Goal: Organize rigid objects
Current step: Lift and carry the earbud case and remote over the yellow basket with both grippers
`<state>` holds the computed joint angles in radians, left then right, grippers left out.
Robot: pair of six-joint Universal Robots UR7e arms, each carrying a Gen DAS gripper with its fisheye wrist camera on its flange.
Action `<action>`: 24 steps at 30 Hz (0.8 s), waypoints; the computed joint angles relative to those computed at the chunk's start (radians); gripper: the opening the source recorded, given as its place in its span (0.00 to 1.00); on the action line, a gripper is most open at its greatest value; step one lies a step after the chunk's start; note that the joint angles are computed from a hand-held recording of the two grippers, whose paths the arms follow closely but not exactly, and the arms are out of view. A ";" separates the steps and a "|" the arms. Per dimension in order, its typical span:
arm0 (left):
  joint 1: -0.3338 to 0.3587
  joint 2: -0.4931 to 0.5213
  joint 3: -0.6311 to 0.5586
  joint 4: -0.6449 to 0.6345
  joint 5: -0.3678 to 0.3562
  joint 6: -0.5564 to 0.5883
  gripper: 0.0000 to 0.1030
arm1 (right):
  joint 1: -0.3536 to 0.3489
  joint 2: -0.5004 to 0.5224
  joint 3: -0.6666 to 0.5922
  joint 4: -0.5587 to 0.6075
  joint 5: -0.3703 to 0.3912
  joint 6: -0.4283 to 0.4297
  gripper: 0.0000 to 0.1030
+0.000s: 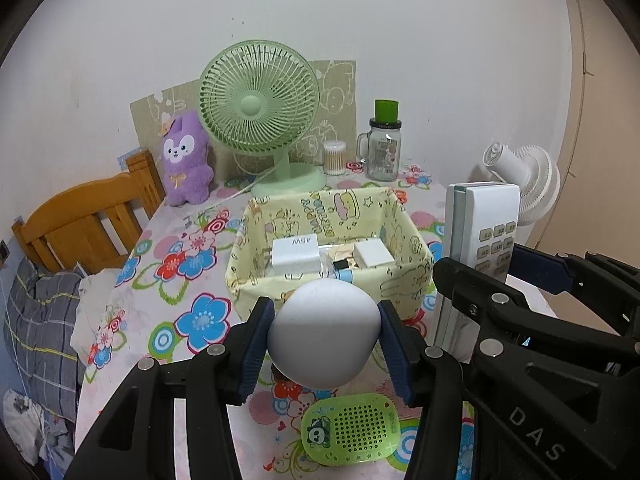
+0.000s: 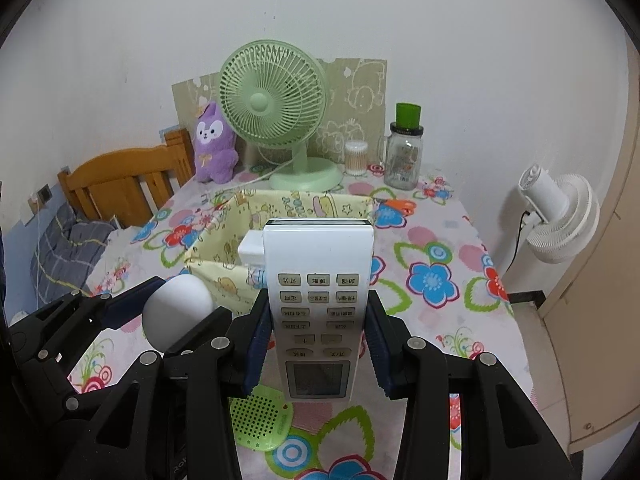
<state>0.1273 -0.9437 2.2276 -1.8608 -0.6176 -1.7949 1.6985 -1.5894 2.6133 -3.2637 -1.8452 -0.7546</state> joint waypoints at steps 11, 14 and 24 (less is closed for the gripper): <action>0.025 -0.024 -0.018 0.019 0.041 0.034 0.52 | 0.036 0.027 -0.043 0.005 -0.012 0.034 0.46; 0.038 -0.026 -0.021 0.013 0.052 0.050 0.52 | 0.040 0.045 -0.057 0.000 -0.015 0.041 0.46; 0.094 -0.027 -0.026 -0.035 0.084 0.117 0.52 | 0.034 0.115 -0.107 -0.008 -0.015 0.049 0.46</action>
<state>0.2215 -0.9706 2.2014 -1.8956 -0.5338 -1.6776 1.7328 -1.4742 2.5066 -3.2717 -1.8605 -0.7058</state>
